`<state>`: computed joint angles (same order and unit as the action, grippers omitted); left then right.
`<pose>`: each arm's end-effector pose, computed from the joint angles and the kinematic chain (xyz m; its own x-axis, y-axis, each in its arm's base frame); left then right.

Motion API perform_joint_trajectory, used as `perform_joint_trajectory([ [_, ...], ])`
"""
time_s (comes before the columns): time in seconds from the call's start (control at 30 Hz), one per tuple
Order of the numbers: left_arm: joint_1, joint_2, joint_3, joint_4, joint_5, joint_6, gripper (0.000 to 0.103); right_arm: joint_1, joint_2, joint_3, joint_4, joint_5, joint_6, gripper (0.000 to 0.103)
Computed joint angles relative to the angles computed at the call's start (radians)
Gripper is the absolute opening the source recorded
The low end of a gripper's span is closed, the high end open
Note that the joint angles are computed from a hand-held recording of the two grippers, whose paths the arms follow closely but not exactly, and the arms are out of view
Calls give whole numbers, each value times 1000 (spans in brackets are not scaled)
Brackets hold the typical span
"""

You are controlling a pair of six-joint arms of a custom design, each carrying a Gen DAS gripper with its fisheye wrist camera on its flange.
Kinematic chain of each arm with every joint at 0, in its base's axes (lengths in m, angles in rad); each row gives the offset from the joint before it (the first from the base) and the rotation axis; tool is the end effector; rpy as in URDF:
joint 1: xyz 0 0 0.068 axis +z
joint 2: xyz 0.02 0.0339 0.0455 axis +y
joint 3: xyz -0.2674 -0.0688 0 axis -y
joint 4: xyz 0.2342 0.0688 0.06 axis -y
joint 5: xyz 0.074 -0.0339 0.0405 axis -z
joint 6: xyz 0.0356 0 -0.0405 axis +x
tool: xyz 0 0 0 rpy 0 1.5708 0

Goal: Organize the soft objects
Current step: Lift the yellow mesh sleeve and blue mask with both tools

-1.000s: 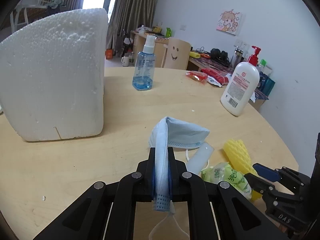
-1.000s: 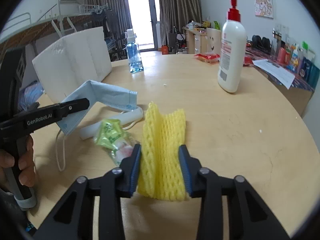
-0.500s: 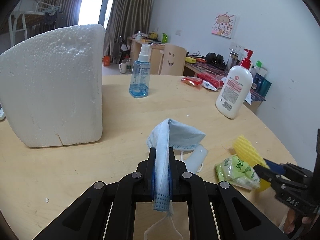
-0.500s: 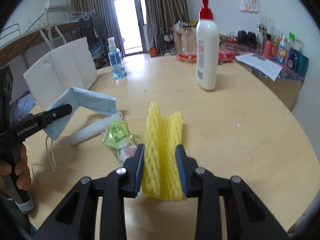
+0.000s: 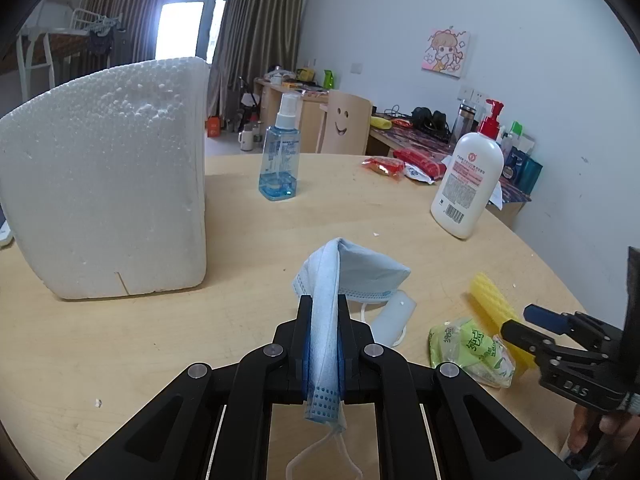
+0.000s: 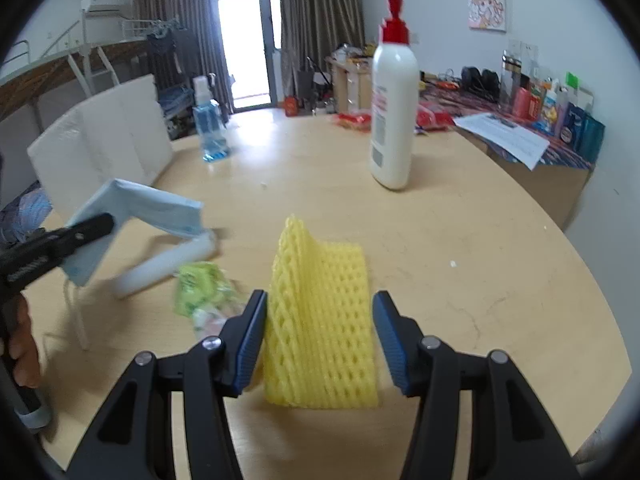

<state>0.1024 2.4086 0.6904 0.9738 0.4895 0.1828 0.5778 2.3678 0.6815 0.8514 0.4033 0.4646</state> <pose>0.3212 0.0162 -0.0195 -0.6166 0.0979 -0.7811 0.3721 0.9107 -0.1796 0.2719 0.1606 -0.0183 -0.6813 0.0478 -0.7304 0.0264 0.9988 0.0407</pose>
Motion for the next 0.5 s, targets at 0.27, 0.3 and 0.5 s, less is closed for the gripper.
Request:
perform_joint_trajectory([
  [0.27, 3, 0, -5, 9, 2, 1, 10, -27, 21, 27, -54, -1, -11, 40],
  [0.3, 3, -1, -9, 14, 1, 2, 10, -28, 22, 25, -51, 2, -13, 36],
  [0.5, 17, -9, -31, 44, 36, 7, 10, -50, 4, -39, 54, -38, -16, 13],
])
